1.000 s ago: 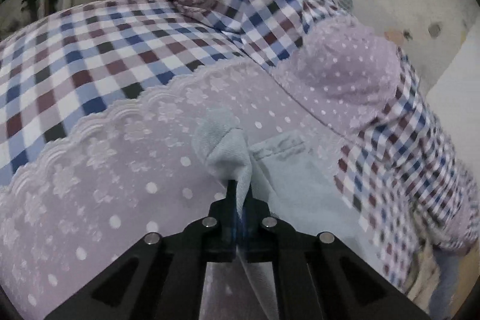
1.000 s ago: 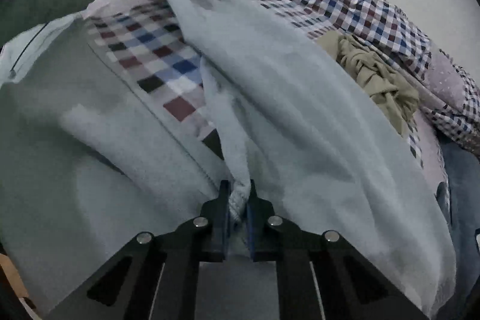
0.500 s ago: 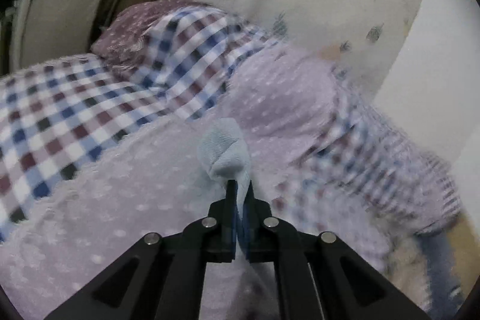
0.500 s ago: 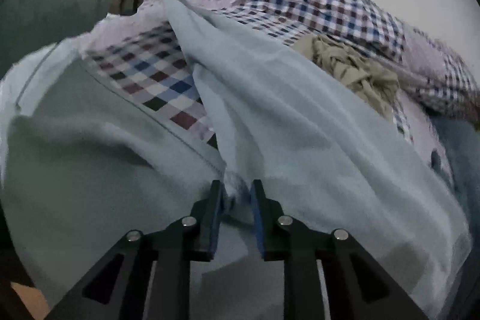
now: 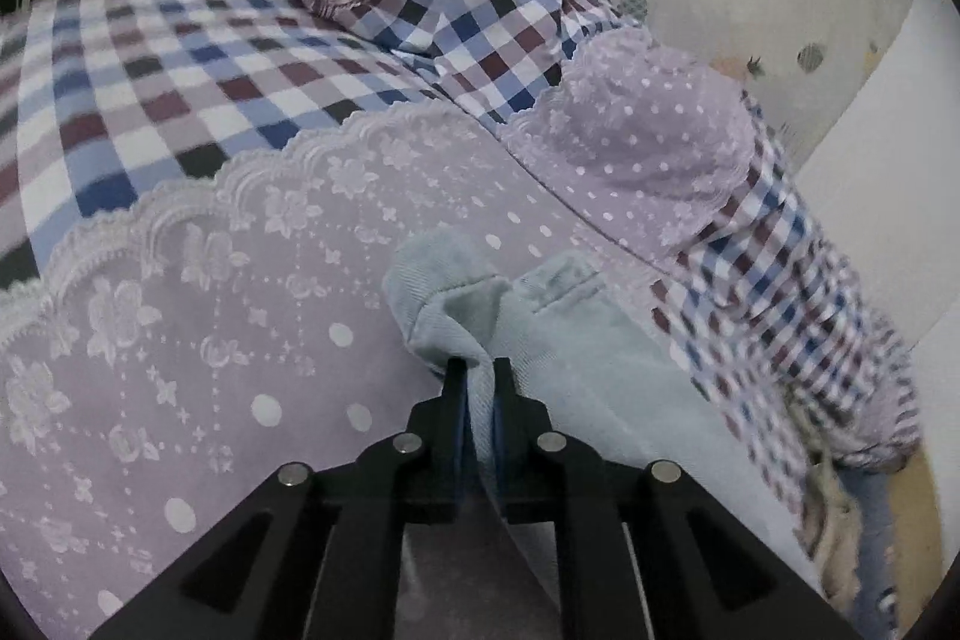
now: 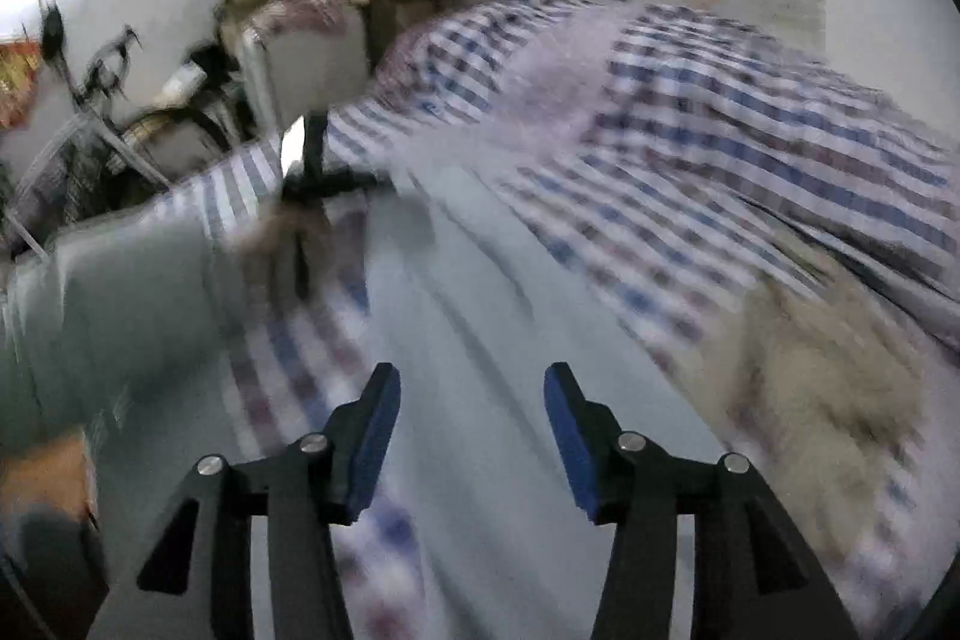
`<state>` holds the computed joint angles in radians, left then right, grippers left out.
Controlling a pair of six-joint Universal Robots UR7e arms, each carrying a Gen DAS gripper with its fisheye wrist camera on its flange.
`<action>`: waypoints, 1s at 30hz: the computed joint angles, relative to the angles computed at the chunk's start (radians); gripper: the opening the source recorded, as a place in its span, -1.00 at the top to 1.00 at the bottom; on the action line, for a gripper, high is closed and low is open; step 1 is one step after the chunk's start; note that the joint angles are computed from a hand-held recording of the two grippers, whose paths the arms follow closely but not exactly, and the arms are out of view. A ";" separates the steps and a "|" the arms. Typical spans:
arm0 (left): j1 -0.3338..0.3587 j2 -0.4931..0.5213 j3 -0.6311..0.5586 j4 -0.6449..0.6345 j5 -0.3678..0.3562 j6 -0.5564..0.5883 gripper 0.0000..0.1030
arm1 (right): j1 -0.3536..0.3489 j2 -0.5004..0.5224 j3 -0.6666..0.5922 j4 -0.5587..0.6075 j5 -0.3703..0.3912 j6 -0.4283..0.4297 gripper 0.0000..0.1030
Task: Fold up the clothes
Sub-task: 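Grasp the trouser fold with the left tool while the right tool grasps the waistband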
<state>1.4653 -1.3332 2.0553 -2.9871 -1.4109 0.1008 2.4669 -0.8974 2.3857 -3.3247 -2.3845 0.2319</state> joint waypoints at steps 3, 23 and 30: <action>0.043 0.002 -0.014 0.015 -0.094 -0.019 0.83 | -0.173 0.078 -0.137 -0.099 0.158 -0.212 -0.04; 0.120 0.010 -0.073 0.126 -0.284 -0.078 0.86 | -0.456 0.616 -0.954 0.209 0.108 -0.406 -0.03; 0.119 -0.011 -0.042 0.037 -0.329 -0.062 0.96 | -0.399 0.718 -1.047 -0.004 -0.067 -0.656 0.87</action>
